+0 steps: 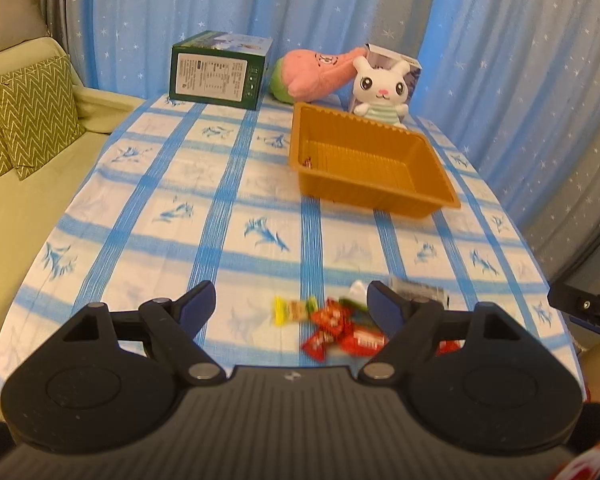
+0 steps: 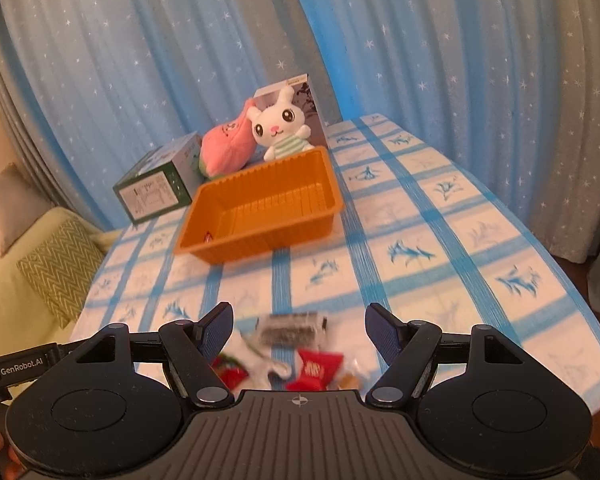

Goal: Organize snacks
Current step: 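Move both tools back to the snacks and grasp the red date packet with the left tool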

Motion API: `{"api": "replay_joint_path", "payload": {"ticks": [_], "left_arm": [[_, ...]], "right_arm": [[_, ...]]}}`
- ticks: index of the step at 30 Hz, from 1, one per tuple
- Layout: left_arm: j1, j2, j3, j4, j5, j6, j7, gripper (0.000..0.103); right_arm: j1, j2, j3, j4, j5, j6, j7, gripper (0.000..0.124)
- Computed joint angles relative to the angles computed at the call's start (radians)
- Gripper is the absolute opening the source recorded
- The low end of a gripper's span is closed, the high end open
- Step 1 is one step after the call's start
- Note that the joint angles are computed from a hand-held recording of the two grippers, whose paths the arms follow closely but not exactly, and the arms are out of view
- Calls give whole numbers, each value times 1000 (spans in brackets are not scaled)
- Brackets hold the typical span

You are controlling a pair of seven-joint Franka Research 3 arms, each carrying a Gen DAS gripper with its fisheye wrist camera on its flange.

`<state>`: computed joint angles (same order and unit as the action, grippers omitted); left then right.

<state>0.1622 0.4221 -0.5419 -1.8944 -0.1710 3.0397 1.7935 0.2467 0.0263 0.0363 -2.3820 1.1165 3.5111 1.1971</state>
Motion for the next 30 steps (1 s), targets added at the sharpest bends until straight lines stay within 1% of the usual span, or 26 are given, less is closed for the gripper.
{"api": "replay_joint_path", "payload": {"ticks": [3, 6, 11, 16, 18, 24, 26, 27, 29, 30], "left_arm": [[33, -19, -35, -38, -17, 7, 26, 81], [46, -24, -54, -53, -27, 4, 47, 81], [36, -23, -54, -59, -32, -2, 71, 81], [32, 3, -63, -38, -36, -24, 111, 80], [22, 15, -59, -26, -32, -36, 126, 78], [-45, 75, -11, 47, -3, -88, 146, 62], [-62, 106, -3, 84, 1, -114, 155, 55], [-70, 121, 1, 103, 1, -128, 157, 53], [-98, 158, 19, 156, 7, -166, 155, 44], [-115, 179, 30, 185, 13, -182, 155, 43]], "right_arm": [[16, -16, 12, 3, 143, 14, -117, 73], [21, -27, 23, -13, 189, 23, -155, 73], [25, -21, 31, -16, 268, 17, -215, 73], [27, -10, 30, -28, 248, 22, -189, 73], [27, 2, 27, -23, 245, 20, -187, 73], [23, 42, 13, 5, 258, 2, -194, 72], [21, 58, 6, 17, 260, -5, -195, 72], [19, 66, 2, 22, 256, -9, -189, 72], [15, 82, -6, 28, 237, -18, -170, 69], [14, 90, -12, 34, 238, -25, -170, 68]]}}
